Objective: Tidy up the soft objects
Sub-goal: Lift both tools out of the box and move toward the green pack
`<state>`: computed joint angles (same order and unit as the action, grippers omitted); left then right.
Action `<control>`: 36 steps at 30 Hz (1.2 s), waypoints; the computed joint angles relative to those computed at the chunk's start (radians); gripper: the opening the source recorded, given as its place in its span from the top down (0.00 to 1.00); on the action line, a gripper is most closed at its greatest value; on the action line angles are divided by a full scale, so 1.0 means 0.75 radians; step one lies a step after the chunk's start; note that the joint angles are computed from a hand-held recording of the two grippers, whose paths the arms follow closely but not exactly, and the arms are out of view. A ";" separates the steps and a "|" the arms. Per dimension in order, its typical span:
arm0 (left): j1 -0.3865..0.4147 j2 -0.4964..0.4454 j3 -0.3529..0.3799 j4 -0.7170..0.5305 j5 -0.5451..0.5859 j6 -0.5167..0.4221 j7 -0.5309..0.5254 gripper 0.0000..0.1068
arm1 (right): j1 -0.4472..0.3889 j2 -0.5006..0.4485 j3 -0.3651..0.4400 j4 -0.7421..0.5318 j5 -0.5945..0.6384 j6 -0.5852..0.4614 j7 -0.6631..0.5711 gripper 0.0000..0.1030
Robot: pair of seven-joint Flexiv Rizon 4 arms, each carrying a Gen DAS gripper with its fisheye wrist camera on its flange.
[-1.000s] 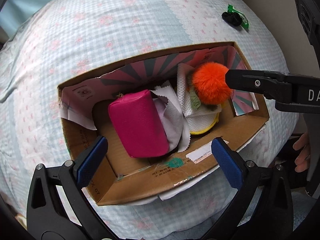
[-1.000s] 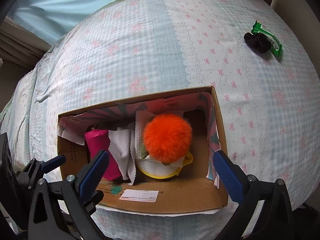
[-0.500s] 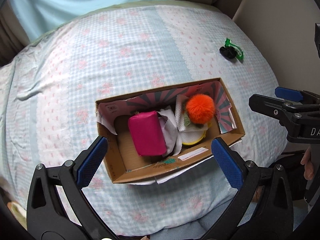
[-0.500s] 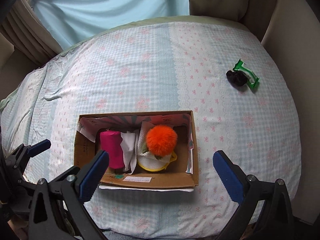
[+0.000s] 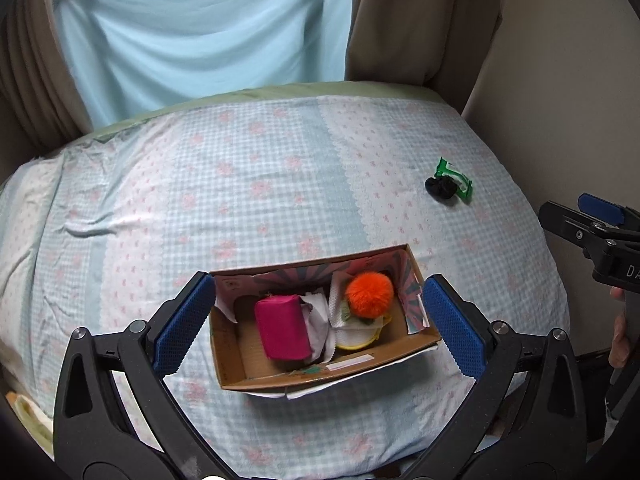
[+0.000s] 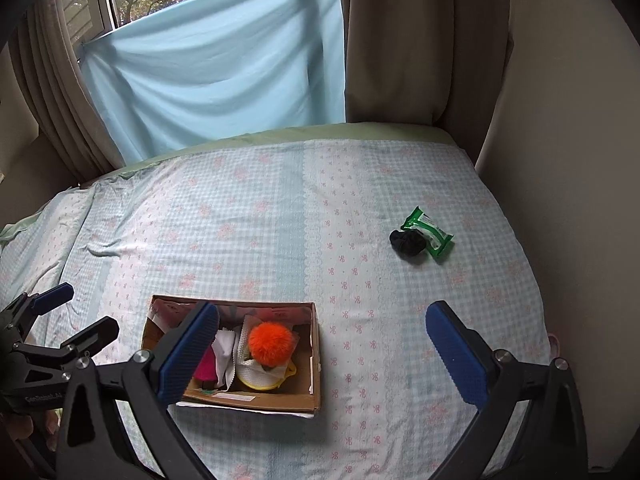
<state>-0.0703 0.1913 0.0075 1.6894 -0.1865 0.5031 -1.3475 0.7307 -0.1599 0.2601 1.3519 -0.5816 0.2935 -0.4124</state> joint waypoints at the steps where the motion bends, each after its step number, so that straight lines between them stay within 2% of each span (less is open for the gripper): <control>1: -0.006 -0.003 -0.012 -0.004 -0.001 0.007 -0.017 0.04 | -0.016 0.022 -0.002 0.027 0.005 0.023 -0.017 0.00; 11: -0.102 -0.108 -0.144 -0.142 0.114 0.064 -0.340 0.04 | -0.267 0.224 -0.017 0.280 0.126 0.295 -0.361 0.00; 16: -0.178 -0.245 -0.195 -0.283 0.211 0.067 -0.509 0.04 | -0.396 0.271 -0.051 0.376 0.255 0.456 -0.581 0.00; 22: -0.284 -0.432 -0.204 -0.474 0.288 0.040 -0.647 0.04 | -0.497 0.262 -0.088 0.420 0.371 0.551 -0.846 0.00; 29: -0.361 -0.663 -0.187 -0.688 0.245 -0.002 -0.613 0.04 | -0.565 0.197 -0.120 0.437 0.481 0.626 -1.094 0.00; 36: -0.395 -0.984 -0.188 -0.981 0.136 -0.099 -0.437 0.04 | -0.607 0.046 -0.141 0.413 0.580 0.688 -1.315 0.00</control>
<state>-0.3668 -0.5468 -0.1335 0.9538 -0.0843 0.4291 -1.6750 0.2753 -0.1254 0.1543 1.6618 -0.1464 0.8098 -1.3986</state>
